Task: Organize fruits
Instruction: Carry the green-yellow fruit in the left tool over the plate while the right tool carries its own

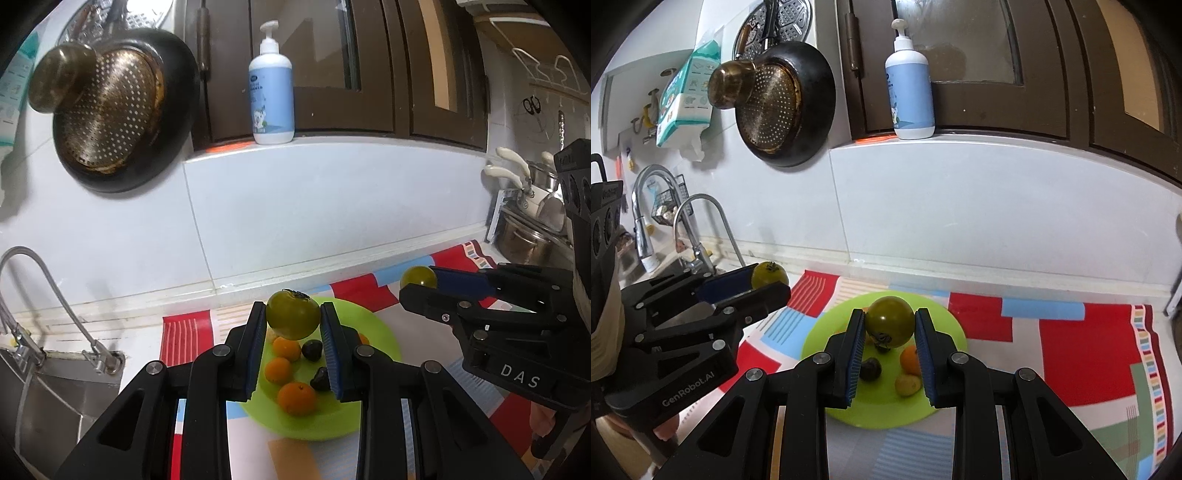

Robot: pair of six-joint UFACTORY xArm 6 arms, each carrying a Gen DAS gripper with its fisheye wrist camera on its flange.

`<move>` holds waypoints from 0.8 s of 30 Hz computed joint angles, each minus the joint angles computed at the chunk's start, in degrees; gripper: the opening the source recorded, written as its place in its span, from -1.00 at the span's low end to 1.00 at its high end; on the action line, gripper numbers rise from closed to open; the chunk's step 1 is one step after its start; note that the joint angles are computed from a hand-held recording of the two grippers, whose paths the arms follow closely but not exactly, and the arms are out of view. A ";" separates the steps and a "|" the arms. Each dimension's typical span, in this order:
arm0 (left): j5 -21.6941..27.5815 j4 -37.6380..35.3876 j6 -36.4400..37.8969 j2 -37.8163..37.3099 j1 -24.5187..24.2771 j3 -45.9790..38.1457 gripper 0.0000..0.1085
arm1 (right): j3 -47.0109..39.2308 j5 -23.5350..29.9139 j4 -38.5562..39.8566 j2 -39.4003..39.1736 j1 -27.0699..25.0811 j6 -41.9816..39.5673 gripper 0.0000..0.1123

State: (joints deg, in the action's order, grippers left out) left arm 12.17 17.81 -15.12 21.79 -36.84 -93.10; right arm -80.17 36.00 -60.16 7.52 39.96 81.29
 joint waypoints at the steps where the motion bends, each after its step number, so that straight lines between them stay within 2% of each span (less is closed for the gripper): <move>1: 0.47 -1.28 1.11 0.89 -0.03 -1.11 -0.45 | -0.51 -0.36 0.32 0.55 -0.37 -0.51 -0.50; 7: 4.33 -12.22 10.38 7.12 0.01 -9.26 -0.45 | -2.89 -2.55 2.34 3.64 -2.45 -2.92 -0.50; 16: 9.74 -17.41 16.42 17.39 0.70 -22.87 -0.45 | -6.34 -5.52 6.17 8.61 -5.88 -7.06 -0.50; 22: 15.56 -20.46 20.35 25.35 0.98 -34.34 -0.45 | -8.14 -7.56 10.20 11.78 -7.88 -10.62 -0.50; 24: 19.01 -20.90 21.29 28.96 1.04 -40.06 -0.45 | -8.49 -8.12 11.32 12.63 -8.44 -11.42 -0.50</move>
State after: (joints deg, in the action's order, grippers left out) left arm 31.18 -3.10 6.17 50.75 -35.79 -133.16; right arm -88.66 27.88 -48.83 20.15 31.52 69.87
